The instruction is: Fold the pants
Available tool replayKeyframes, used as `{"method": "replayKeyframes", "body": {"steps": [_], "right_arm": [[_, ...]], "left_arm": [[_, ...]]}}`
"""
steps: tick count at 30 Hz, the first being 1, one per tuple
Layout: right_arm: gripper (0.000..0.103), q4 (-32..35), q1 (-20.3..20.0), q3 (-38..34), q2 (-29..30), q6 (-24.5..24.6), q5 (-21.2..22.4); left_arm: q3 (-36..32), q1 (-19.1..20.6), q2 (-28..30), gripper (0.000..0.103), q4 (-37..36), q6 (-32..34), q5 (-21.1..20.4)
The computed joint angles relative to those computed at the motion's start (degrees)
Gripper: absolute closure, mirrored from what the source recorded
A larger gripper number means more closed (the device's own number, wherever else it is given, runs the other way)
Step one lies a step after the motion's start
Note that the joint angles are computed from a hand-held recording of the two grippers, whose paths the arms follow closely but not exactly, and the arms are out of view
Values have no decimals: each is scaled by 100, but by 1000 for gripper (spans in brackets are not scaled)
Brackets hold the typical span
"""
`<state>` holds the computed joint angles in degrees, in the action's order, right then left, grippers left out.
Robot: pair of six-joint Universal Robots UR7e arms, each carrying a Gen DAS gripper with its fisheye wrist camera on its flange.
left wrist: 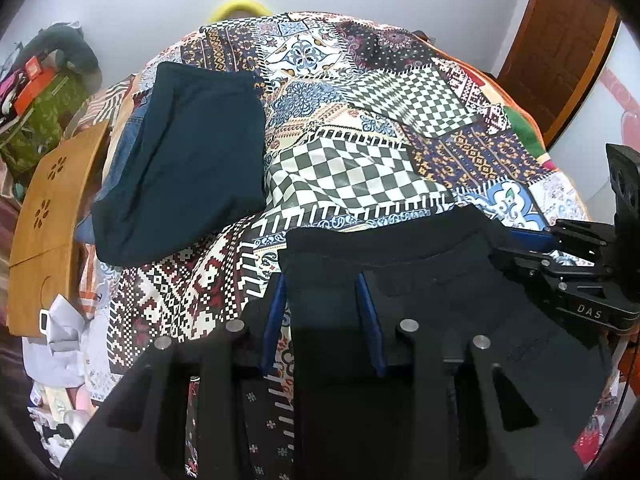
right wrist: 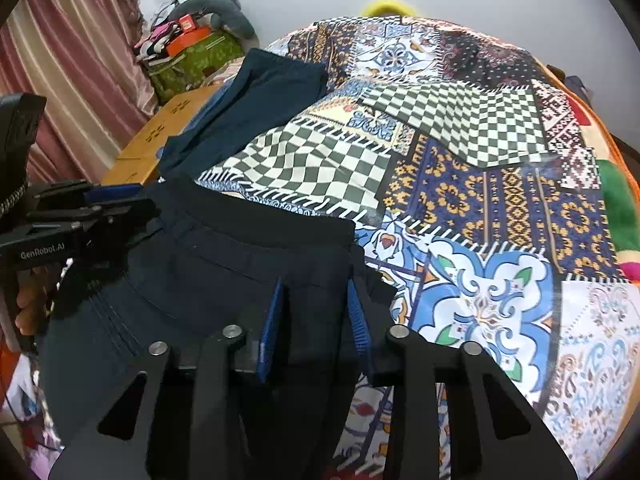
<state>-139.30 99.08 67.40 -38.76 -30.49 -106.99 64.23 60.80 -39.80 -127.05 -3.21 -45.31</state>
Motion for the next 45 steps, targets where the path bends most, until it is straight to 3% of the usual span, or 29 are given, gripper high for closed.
{"method": "replayKeyframes", "body": {"steps": [10, 15, 19, 22, 24, 25, 27, 29, 36, 45], "right_arm": [[83, 33, -18, -11, 15, 34, -99], [82, -168, 92, 175, -189, 94, -219], [81, -362, 161, 438, -453, 148, -78], [70, -497, 198, 679, -654, 192, 12], [56, -572, 200, 812, -750, 210, 80], [52, -612, 202, 897, -810, 233, 87], [39, -642, 205, 967, -859, 319, 58], [32, -564, 173, 1025, -915, 461, 100], [31, 280, -18, 965, -920, 1046, 332], [31, 1122, -265, 569, -676, 1306, 1018]], "left_arm": [[118, -37, 9, 62, -201, 64, 225], [378, -208, -142, 61, -436, 140, 620], [640, -313, -345, 59, -617, 205, 668], [893, -390, -537, 46, -787, 176, 651], [1062, -432, -649, 25, -906, 111, 667], [1136, -449, -699, 21, -923, 59, 660], [1227, -443, -794, 18, -839, -71, 539], [1203, -418, -826, 18, -545, -309, 440], [983, -168, -795, 18, 295, -1194, -178], [372, 200, -524, 17, 944, -1777, -1511]]}}
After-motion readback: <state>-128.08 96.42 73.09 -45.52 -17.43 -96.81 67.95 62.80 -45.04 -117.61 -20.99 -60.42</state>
